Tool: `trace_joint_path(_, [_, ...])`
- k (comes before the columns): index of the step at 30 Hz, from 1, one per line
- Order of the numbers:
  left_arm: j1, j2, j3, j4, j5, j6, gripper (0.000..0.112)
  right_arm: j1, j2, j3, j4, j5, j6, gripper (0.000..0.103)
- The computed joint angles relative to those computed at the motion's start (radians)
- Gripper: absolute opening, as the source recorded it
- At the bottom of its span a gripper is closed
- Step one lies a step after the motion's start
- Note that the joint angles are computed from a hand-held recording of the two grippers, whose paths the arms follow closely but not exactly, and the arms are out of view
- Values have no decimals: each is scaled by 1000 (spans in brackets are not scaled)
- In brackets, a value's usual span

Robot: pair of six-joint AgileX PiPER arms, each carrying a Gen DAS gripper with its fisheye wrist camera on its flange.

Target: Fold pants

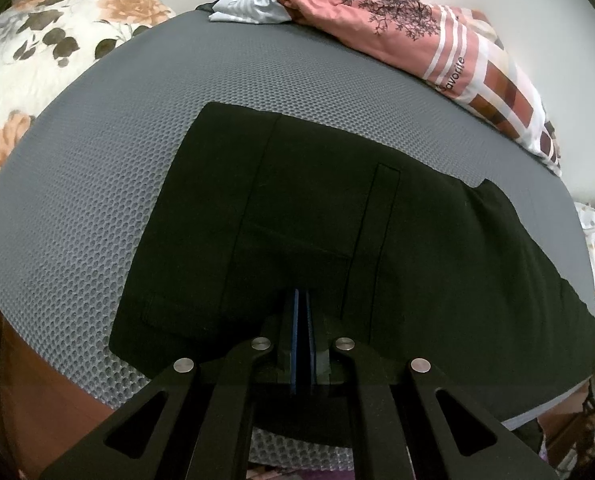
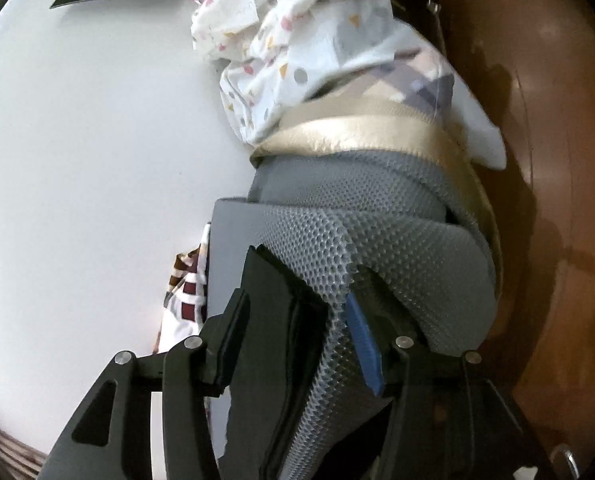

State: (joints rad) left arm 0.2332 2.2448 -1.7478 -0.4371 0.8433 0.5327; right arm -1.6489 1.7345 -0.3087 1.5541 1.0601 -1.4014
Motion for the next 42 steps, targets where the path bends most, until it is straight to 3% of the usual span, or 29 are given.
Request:
trace_joint_path(3, [-2,-1,1,5,-4,-2,5,15,-29,10,19,-20,-6,52])
trace_joint_path(5, [-2,-1,1,3,-2,-5,5,4,-115,39,46,-57,-13,52])
trace_joint_path(6, [-2,-1,2,2,-4,-8,5,-20,-132,47,49,-36,-26,52])
trace_joint_path(10, [-9,-12,24,10,-28,-11,5,32,-101,-19,-18,-12,41,52])
trace_joint_path(13, [-8,-12,23,5,-25,-13,5,106,-98,-30,0,-67,58,50])
trace_joint_path(17, [-5,-10,20,-5,-19,-13,5,101,-9,-26,18,13,41,51])
trace_joint_path(22, [-6,-10,21,0,-23,-9,5,145,45,-30,30,54,18,52])
trace_joint_path(28, [-4,-5,14,-2,-20,-4,5,301,-18,-82,119,-72,59,49])
trace_joint_path(29, [-3,-3,11,-4,-18,-4,5,336,-45,-91,110,-120,78,41])
trace_joint_path(30, [-1,-1,7,-7,-15,-6,5,382,-71,-110,72,-186,118,14])
trace_joint_path(31, [-2,-3,11,-8,-16,-10,5,416,-73,-132,29,-229,150,11])
trace_joint_path(34, [-4,-6,14,-4,-19,-8,5,392,-112,-124,4,-222,146,11])
trace_joint_path(39, [-5,-7,15,1,-20,-18,5,370,-276,-93,-4,-86,205,11])
trace_joint_path(42, [-2,-3,9,-4,-12,-23,5,507,-416,-115,4,-79,326,11])
